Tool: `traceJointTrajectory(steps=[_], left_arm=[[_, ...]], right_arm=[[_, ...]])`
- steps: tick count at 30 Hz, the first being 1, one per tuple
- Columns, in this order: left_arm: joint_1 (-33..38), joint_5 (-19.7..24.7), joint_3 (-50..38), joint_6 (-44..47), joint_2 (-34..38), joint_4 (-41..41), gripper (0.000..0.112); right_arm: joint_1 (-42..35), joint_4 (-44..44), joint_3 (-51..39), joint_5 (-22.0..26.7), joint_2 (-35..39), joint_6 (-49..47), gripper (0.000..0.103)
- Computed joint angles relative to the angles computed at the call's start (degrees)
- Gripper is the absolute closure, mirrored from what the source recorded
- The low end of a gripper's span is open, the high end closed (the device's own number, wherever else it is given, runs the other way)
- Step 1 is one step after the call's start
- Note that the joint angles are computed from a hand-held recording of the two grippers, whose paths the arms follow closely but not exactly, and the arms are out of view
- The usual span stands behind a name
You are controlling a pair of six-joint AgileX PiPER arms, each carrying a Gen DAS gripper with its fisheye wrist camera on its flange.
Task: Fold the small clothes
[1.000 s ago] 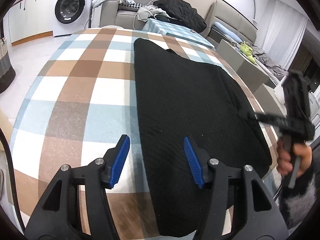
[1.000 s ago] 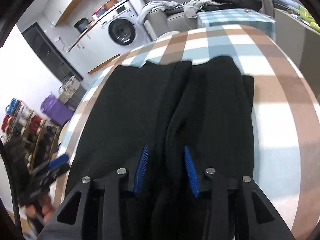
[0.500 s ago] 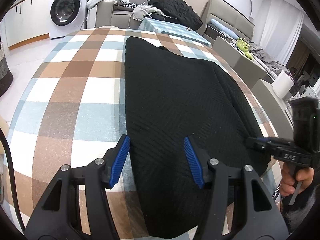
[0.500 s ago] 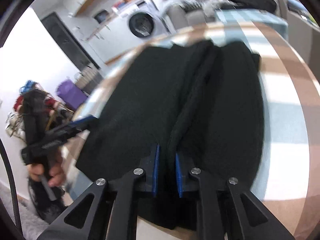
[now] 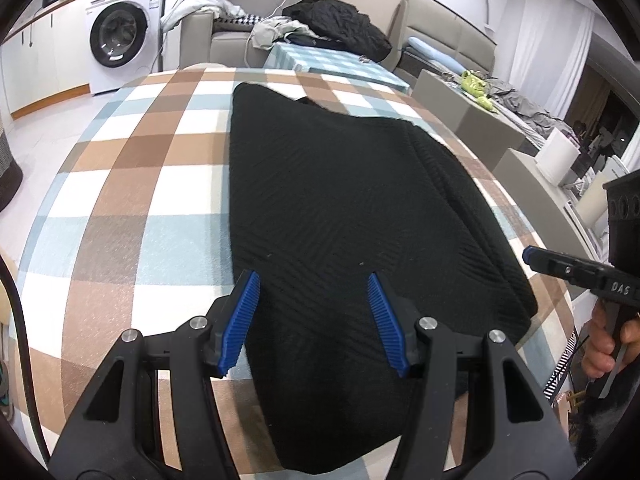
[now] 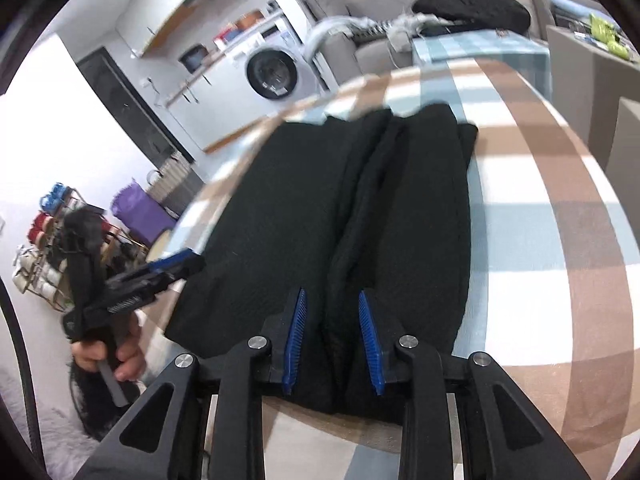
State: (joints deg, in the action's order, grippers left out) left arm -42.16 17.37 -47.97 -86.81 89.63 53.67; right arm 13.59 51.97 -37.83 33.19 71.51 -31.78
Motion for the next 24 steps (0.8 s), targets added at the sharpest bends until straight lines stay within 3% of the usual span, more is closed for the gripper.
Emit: traceJointTrajectory(steps=[3, 5, 8, 11, 12, 14, 17, 21, 24], left_arm=[[-1.0, -0.5, -0.5, -0.4, -0.2, 1.2, 0.059], [-0.9, -3.2, -0.2, -1.4, -0.3, 2.3, 0.059], [-1.3, -5.7, -1.1, 2.0, 1.0, -2.3, 0.059], [-2.7, -6.1, -2.4, 3.9, 3.0, -3.6, 0.059], [-3.1, -6.4, -2.9, 5.2, 3.9, -4.4, 0.059], [-3.4, -6.6, -4.2, 10.8, 5.8, -9.3, 0.059], [-4.1, -5.6, -4.9, 11.4, 6.9, -9.0, 0.059], [-4.7, -5.5, -4.9, 9.6, 7.3, -6.5, 0.057], [-5.7, -3.6, -5.5, 8.8, 7.6, -4.9, 0.055]], right_arm=[[-0.7, 4.6, -0.7, 3.3, 0.5, -6.2, 0.073], [1.0, 6.4, -1.6, 3.0, 3.6, -7.9, 0.071], [5.1, -0.2, -3.7, 0.5, 9.3, -1.0, 0.071], [4.3, 3.3, -2.6, 2.4, 9.6, -5.6, 0.071], [5.3, 2.1, -2.5, 2.4, 9.5, -6.0, 0.074], [8.5, -1.5, -2.0, -0.9, 8.7, -5.2, 0.094], [5.8, 5.6, -0.6, 1.0, 6.1, -10.4, 0.094], [3.2, 1.9, 0.1, 2.0, 8.2, -6.2, 0.095], [2.4, 3.2, -0.4, 2.7, 7.5, -6.9, 0.085]])
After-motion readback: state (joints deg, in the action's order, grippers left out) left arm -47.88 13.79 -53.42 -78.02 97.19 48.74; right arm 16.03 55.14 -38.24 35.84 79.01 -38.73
